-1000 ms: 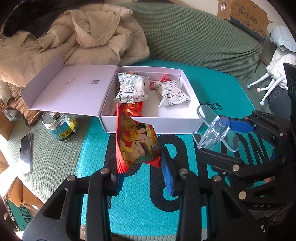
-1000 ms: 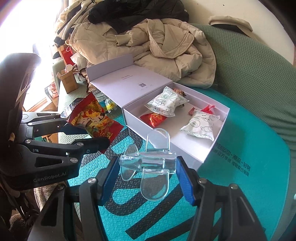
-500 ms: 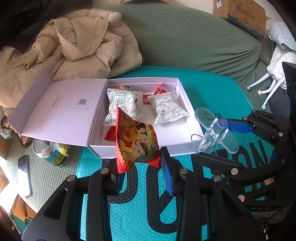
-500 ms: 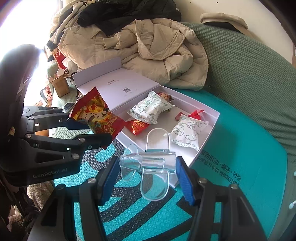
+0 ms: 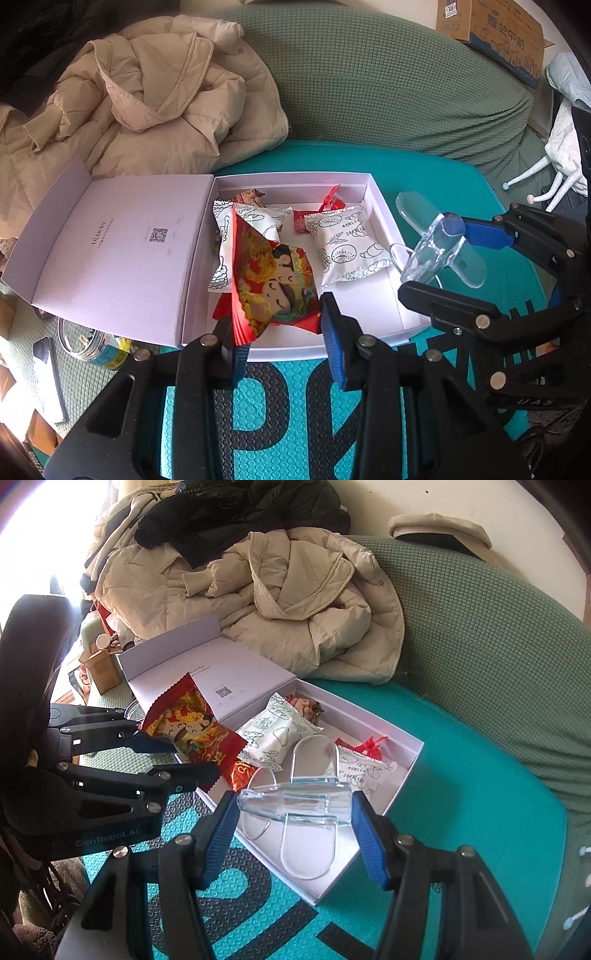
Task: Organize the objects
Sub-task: 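Lower the candy packet with the left tool while the right tool lowers the clear propeller into the box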
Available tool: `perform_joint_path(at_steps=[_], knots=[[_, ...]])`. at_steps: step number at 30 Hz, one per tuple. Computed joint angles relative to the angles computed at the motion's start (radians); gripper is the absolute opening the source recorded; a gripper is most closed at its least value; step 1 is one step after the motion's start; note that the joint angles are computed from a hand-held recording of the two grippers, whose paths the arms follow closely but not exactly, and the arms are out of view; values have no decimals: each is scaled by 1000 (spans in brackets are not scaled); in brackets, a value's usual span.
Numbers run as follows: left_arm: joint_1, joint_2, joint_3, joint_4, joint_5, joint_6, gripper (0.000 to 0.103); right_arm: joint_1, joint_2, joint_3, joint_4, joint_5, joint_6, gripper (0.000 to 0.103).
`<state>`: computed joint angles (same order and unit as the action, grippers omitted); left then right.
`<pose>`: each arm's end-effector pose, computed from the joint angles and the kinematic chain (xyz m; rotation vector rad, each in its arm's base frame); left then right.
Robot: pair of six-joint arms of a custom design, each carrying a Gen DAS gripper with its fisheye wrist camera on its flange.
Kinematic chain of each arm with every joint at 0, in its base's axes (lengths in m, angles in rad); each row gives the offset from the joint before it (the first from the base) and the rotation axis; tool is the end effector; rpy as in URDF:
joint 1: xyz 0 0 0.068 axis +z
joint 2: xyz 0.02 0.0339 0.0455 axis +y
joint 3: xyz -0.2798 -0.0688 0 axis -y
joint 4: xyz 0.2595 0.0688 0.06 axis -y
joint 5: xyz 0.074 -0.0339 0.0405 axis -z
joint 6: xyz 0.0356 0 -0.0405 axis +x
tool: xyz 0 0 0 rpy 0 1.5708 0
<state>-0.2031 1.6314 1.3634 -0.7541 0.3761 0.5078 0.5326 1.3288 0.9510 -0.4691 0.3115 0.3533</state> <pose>0.3489 -0.0852 0.2905 1.0044 2.3176 -0.3667 0.2534 0.1367 0.2644 -0.0716 2.3643 0.0482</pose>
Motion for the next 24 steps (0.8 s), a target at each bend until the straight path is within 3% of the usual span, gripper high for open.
perform_joint_path(at_steps=[24], knots=[[-80,286,249,44,-60,-5,33,-198,220,131,101,-115,-135,62]])
